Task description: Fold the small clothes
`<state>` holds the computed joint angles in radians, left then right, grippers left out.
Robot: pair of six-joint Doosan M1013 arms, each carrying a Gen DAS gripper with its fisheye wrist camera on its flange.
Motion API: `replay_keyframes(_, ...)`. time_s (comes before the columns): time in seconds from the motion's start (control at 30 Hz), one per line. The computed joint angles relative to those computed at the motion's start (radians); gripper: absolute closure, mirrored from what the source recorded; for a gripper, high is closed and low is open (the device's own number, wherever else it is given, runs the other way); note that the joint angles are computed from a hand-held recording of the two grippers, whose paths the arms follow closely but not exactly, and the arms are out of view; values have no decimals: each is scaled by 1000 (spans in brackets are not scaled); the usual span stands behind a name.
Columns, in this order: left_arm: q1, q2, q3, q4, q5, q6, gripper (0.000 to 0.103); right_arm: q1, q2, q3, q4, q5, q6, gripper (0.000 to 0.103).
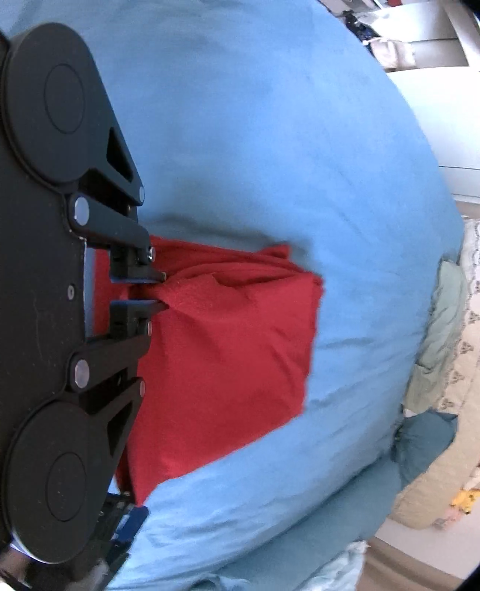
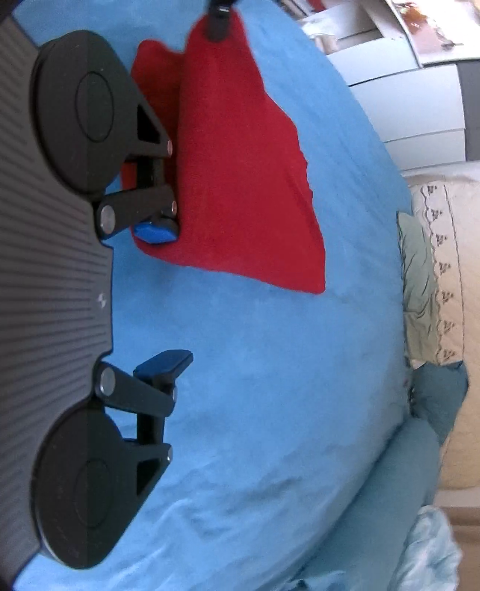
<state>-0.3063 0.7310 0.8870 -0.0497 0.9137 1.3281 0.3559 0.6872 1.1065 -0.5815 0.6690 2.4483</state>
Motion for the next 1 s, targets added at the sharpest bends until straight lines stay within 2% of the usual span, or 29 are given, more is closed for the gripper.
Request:
replay_keyframes(0.13,-13,14,30,83,38,-68,93,-15,19,-6,146,28,-189,29)
replay_keyframes(0.3,-16,12,52,113,7,-71,86,-23,11,11,189,-11,-307,27)
replay_keyframes(0.33,-18,6,58,122,0,-63,83,-28,9,11,219,-14,-337,27)
replay_keyframes(0.4,-28,0,63,191,9,-59,64,-36,6,6,285,-7,-403,26)
replay_keyframes(0.43,-34,3,54,243,35,-72,49,-41,5,1,321,5,-442,25)
replay_keyframes(0.5,-39,11,30,311,93,-90,45,-51,7,-19,391,61,-522,16)
replay_keyframes(0.57,-31,15,8,319,127,-101,46,-58,5,-39,416,126,-556,15)
replay_keyframes(0.63,-27,17,-22,355,158,-101,43,-70,-11,-41,468,143,-586,15)
replay_keyframes(0.7,-13,18,-59,314,145,-62,32,-85,-25,-51,525,143,-623,8)
replay_keyframes(0.77,3,36,-119,237,145,-10,5,-98,-25,-81,577,154,-660,0)
replay_keyframes(0.8,11,52,-158,189,147,22,1,-106,-18,-108,610,168,-679,0)
replay_keyframes(0.87,24,97,-247,103,180,70,1,-125,9,-170,691,194,-697,0)
replay_keyframes(1.0,50,251,-507,-61,343,120,2,-167,110,-339,886,310,-666,0)
